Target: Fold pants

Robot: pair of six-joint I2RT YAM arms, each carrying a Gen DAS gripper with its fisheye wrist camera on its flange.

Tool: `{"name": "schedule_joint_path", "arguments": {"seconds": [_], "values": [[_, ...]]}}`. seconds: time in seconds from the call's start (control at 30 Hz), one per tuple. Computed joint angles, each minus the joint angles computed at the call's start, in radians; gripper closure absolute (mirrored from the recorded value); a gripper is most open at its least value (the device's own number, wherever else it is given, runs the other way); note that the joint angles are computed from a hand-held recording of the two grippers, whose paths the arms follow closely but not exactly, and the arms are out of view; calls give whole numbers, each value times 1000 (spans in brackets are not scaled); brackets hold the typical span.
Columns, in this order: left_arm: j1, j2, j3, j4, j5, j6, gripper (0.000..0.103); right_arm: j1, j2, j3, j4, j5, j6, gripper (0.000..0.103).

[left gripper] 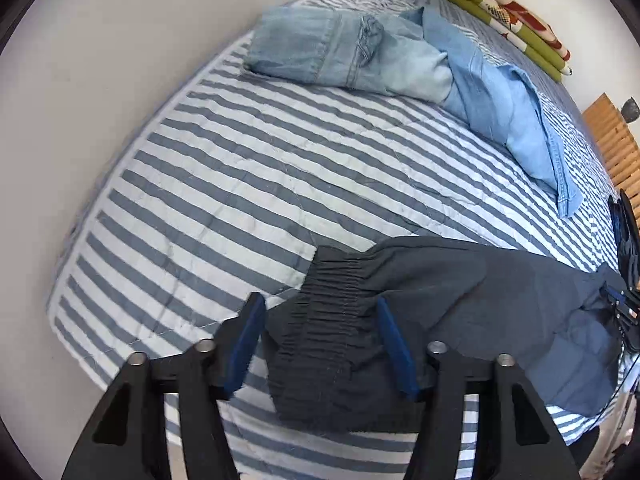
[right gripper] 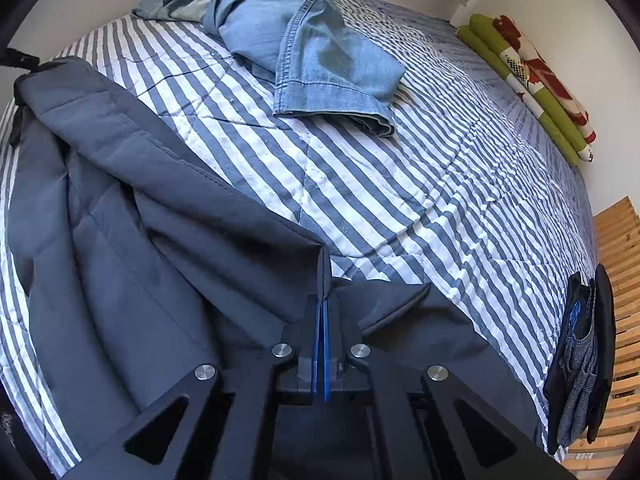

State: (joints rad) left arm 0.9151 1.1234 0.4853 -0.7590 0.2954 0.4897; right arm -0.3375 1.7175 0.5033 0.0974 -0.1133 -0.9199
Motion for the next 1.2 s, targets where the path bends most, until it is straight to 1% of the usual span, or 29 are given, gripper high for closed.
{"name": "schedule_joint_path", "arguments": {"seconds": [0.03,0.07,0.13,0.17,0.2,0.23,0.27,0.3,0.33,0.4,0.47,0.53,0.63,0.7,0.73,0.8,0.83,0.87,0.9,0.93,0.97,1.0,1.03,1.1,1.17,1.2], "values": [[-30,-3,-15,21,-11,-27,76,5,-7,-8,6,4,4,102],[-54,-53,-40,38,-28,-42,76,6,-16,-14,9,6,5,102],[-70,-168,-57,17,-49,-17,76,-2,-47,-27,5,5,-4,102],[-64,-210,-44,-1,-61,-11,76,-9,-69,-34,5,1,-10,102],[-35,-238,-14,-31,-55,-1,76,-19,-94,-37,1,-6,-16,102],[-1,-253,24,-62,-27,17,76,-32,-115,-27,-18,-19,-18,102],[19,-261,64,-87,-5,24,76,-45,-133,-5,-61,-42,-14,102],[14,-264,101,-93,-3,13,76,-54,-148,20,-109,-67,-8,102],[-14,-269,133,-85,-22,-12,76,-55,-171,36,-140,-86,3,102],[-114,-250,185,-43,-94,-88,76,-37,-200,51,-156,-101,19,102],[-215,-186,236,17,-154,-168,76,9,-202,63,-128,-81,48,102],[-323,-98,268,111,-240,-241,76,55,-159,96,-85,-44,91,102],[-447,86,314,254,-364,-333,76,97,-46,176,-38,3,138,102],[-496,227,357,330,-413,-385,76,118,44,229,6,45,161,102],[-519,293,380,360,-436,-413,73,125,94,261,22,65,171,102],[-545,404,430,374,-455,-460,70,140,192,316,58,109,191,102],[-551,441,449,368,-458,-485,61,147,236,344,63,131,195,102],[-557,454,449,374,-448,-497,59,150,282,385,33,138,192,102],[-556,451,446,375,-439,-501,59,150,316,420,1,142,191,101],[-549,429,428,374,-430,-493,59,148,332,435,-13,142,196,98],[-544,399,411,367,-421,-482,59,143,335,435,-15,143,197,92],[-535,359,392,352,-411,-467,59,135,321,421,-6,138,197,88],[-523,309,369,334,-402,-450,59,123,298,406,-10,117,197,82],[-480,196,321,282,-351,-410,59,93,233,370,-41,66,188,81],[-407,59,260,201,-284,-346,57,64,141,327,-100,10,177,80],[-355,-10,227,153,-238,-295,50,43,86,304,-148,-32,165,79]]}}
